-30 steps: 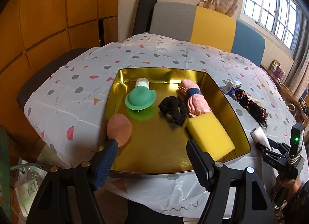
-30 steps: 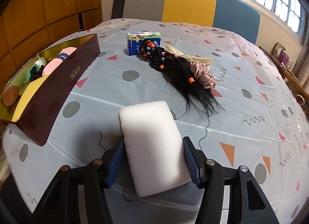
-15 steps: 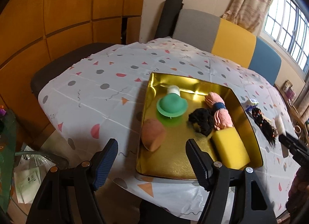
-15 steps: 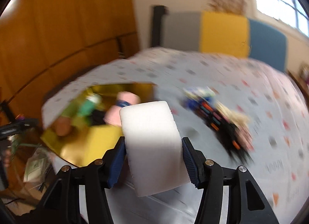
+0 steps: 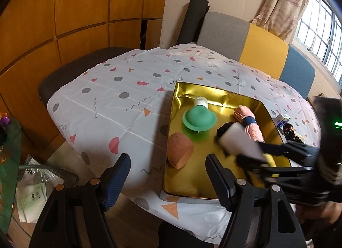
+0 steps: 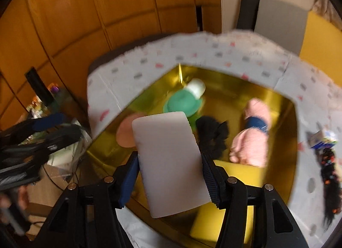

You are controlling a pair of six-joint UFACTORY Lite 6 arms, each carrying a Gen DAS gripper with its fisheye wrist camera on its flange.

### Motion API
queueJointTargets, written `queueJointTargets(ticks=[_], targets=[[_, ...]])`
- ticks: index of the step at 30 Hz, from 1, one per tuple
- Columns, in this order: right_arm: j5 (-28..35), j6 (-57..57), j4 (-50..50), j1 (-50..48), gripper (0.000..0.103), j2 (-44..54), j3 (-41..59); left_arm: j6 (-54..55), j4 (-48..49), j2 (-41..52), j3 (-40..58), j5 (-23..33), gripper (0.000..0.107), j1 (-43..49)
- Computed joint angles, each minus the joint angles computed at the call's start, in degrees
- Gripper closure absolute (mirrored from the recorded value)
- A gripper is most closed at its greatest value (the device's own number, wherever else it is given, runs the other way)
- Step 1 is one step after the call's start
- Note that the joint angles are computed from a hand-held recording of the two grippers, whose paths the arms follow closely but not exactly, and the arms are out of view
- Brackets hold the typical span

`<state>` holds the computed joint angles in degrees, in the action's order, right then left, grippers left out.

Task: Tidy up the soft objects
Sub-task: 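Carry the white foam block into the gold tray and open the right tool, then reach to the small white-and-blue carton and grasp it with the left tool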

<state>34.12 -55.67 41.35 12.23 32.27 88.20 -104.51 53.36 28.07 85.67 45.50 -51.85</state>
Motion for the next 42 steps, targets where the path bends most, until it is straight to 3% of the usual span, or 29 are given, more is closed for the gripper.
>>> queueJointTargets(ticks=[4,8,14,28,42], targets=[[-2.9,9.11,-8.38,3.73,0.043,5.6,3.65,-0.37,0.04,-0.46,-1.04,-0.14,0.034,0.2],[-3.53,11.18,-10.86,4.38,0.039,7.19,4.31,-0.1,0.1,-0.27,-0.71,0.6,0.034,0.07],[-5.55,3.15,-2.02,3.04,0.028,2.88,-1.94,0.34,0.86,0.08,0.28,1.41,0.034,-0.81],[-8.48,-8.88,12.44,-0.41,0.024,-6.91,-10.34,5.01,-0.51,3.09,6.27,3.15,0.034,-2.49],[-7.1,-20.41,21.44,-16.37,0.019,-16.16,-16.77,13.96,-3.9,10.91,19.28,4.83,0.034,-3.69]])
